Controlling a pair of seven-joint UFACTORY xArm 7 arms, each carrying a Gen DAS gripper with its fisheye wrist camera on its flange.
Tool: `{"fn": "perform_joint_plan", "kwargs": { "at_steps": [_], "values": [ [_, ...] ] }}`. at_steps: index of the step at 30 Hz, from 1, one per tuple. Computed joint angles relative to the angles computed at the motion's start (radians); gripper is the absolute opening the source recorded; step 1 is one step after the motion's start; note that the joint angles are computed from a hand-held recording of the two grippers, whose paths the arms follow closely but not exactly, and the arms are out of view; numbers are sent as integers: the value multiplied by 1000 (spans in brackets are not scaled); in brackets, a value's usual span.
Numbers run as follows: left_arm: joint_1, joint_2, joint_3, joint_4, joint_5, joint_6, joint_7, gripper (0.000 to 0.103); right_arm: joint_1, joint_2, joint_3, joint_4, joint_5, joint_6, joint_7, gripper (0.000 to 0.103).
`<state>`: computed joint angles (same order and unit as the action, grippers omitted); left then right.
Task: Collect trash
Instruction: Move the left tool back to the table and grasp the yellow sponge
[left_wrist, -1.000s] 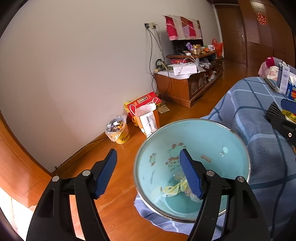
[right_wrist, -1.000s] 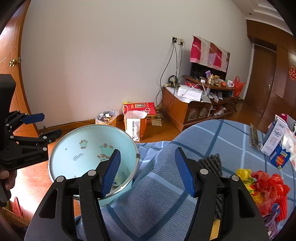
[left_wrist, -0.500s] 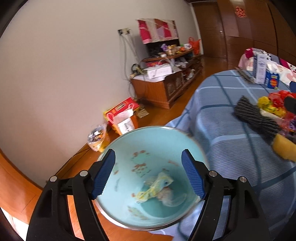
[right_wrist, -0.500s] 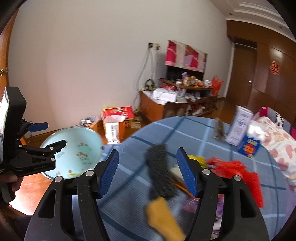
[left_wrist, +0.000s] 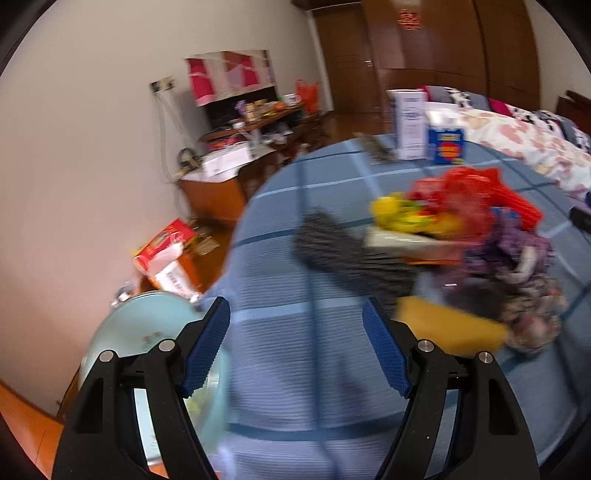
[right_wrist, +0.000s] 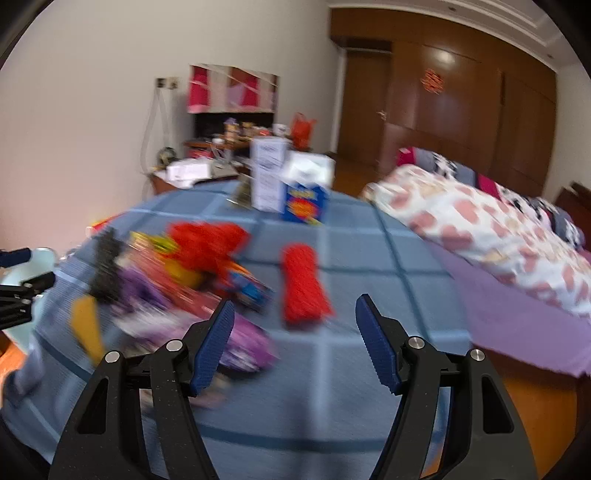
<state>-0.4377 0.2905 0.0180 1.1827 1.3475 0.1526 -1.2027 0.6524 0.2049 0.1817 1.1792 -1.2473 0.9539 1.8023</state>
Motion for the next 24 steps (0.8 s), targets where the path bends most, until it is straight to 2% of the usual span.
{"fn": "perform_joint_plan", "kwargs": {
  "at_steps": [6,8,11,16,21,24],
  "values": [
    [-56,15,-29,1,-61,-7,26,84,-6,-54,12,-108,10,16,68,68],
    [-83,18,-27,2,-57,-5,15,91,-10,-74,22,-142,3,21,113,68],
    [-116,21,-24,4,-40,12,4,95,-20,-89,36,-170,-10,18,160,69],
    [-125,48,-39,6,-95,47,86,96,-34,-83,43,-174,-22,-6,179,70],
    [-97,32,-9,-22,-139,17,162,98,-35,-81,45,-169,-29,-8,186,70],
    [-92,11,23,-38,-79,7,125,98,-34,-79,46,-165,-34,-12,189,71]
  ]
}}
